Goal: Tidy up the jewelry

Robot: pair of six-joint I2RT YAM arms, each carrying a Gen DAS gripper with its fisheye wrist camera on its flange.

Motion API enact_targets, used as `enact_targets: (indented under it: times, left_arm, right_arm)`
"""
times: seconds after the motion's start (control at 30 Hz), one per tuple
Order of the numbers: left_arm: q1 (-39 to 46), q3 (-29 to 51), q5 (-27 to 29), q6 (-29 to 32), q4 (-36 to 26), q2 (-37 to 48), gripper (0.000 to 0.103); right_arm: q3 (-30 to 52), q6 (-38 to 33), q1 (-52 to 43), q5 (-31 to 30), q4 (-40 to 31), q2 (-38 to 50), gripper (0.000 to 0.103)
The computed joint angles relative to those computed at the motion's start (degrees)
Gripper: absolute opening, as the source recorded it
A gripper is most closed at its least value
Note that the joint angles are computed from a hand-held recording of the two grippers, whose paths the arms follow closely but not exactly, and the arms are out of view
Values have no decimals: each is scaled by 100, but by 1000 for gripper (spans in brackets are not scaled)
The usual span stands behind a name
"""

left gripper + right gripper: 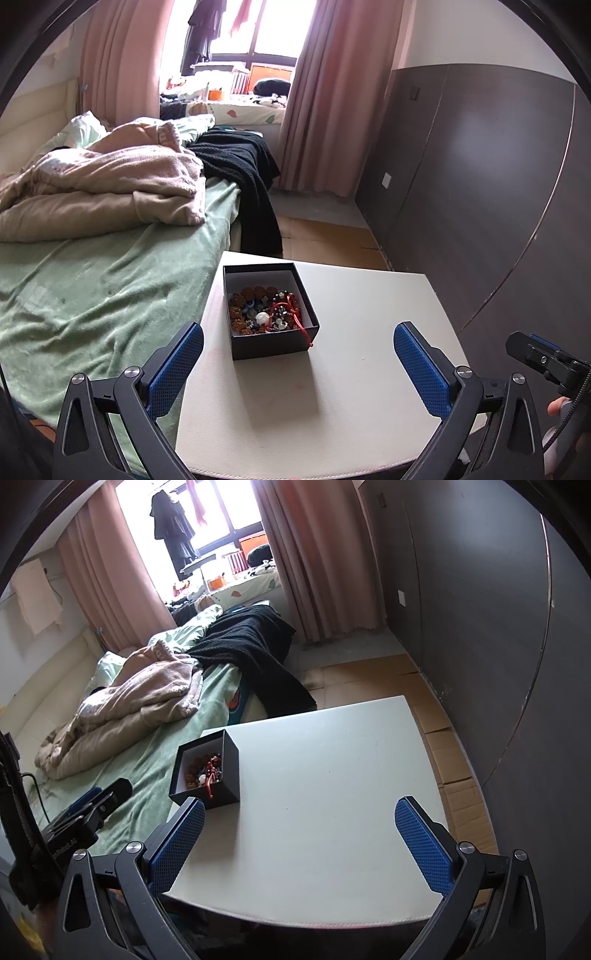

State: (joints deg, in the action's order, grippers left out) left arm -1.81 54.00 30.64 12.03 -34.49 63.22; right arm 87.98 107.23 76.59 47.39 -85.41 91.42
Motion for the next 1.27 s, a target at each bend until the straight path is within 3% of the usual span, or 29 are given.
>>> enact_targets:
  times: [0.83,1.27]
  left_arm:
    - [-241,-72,-241,47,64,-25,103]
    - [-171,-100,-582,-59,459,161,103]
  right_arm:
    - [-46,-54,-66,-73,14,-69,103]
    - [-238,-285,-178,-208,223,-113,103]
